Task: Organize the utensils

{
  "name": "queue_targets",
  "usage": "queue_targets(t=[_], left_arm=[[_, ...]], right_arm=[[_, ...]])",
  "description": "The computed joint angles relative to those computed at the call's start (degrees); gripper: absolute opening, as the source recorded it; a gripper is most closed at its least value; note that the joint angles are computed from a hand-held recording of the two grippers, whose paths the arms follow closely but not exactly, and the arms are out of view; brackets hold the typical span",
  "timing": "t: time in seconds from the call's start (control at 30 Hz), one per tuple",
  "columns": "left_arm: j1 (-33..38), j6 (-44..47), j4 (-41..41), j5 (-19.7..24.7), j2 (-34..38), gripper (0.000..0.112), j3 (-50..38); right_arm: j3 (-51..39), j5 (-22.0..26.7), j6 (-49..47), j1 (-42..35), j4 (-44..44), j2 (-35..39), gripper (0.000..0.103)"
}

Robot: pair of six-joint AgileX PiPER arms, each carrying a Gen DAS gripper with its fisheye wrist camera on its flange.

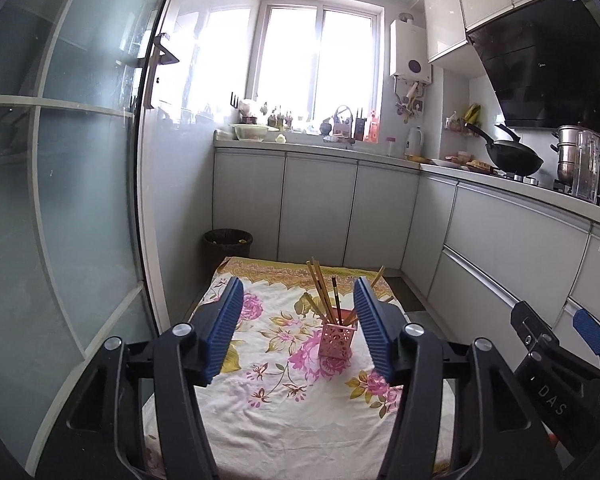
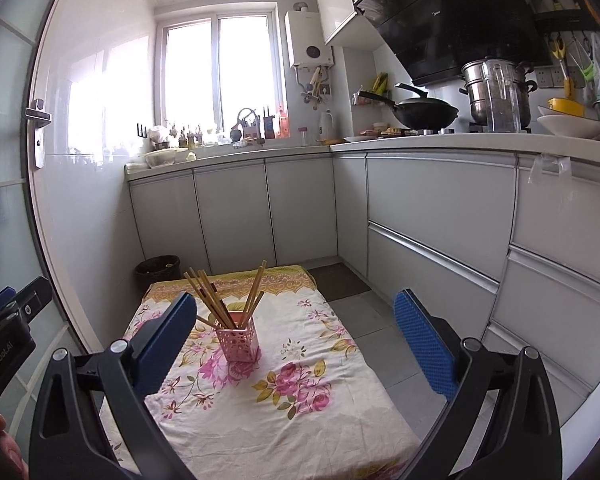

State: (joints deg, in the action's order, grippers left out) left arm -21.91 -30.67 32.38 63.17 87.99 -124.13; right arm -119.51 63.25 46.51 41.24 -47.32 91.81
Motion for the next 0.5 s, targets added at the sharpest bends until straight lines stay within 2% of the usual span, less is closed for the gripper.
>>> queue_targets(t=[0.07,0.1,0.17,0.33,0.37,0.43,0.47,0.5], left_arm=[[-0.36,-3.03,1.64,-2.41,-2.96,0.090,5.22],[-0.62,-5.05,2.79,-3.79,-4.46,0.096,7.79],[-1.47,-6.76,4.42,-4.87,-6.22,0.096,10.35],[-2.86,-5.59,5.52,-4.16,-6.15,0.096,9.51],[-2.94,-5.47,5.79,-4.21,-6.19,0.096,9.59],[-2.91,-4.96,5.62,-4.58,-6.37,0.096,10.14],[-2.72,-4.92,5.35,-4.56,-6.20,0.096,10.13],[-2.38,-4.57,4.69,-4.67,-6.12,0.096,10.30]], right_arm=[[2.84,-0.88,1.30,0.56,-1.01,-1.52,0.096],[4.07,-1.53,1.63,0.40,-0.51,-2.28,0.096],[5.90,-2.62,1.61,-0.38,1.67,-3.49,0.096],[10.42,-6.27,3.72,-3.21,5.32,-6.45,0.096],[12.33,-8.31,5.24,-4.14,5.28,-7.58,0.096],[17.75,-17.22,4.97,-8.80,10.87,-10.66,0.096],[18.51,-19.50,3.03,-10.88,14.81,-10.86,0.096],[17.93,-19.49,-1.10,-12.52,19.02,-10.01,0.096]])
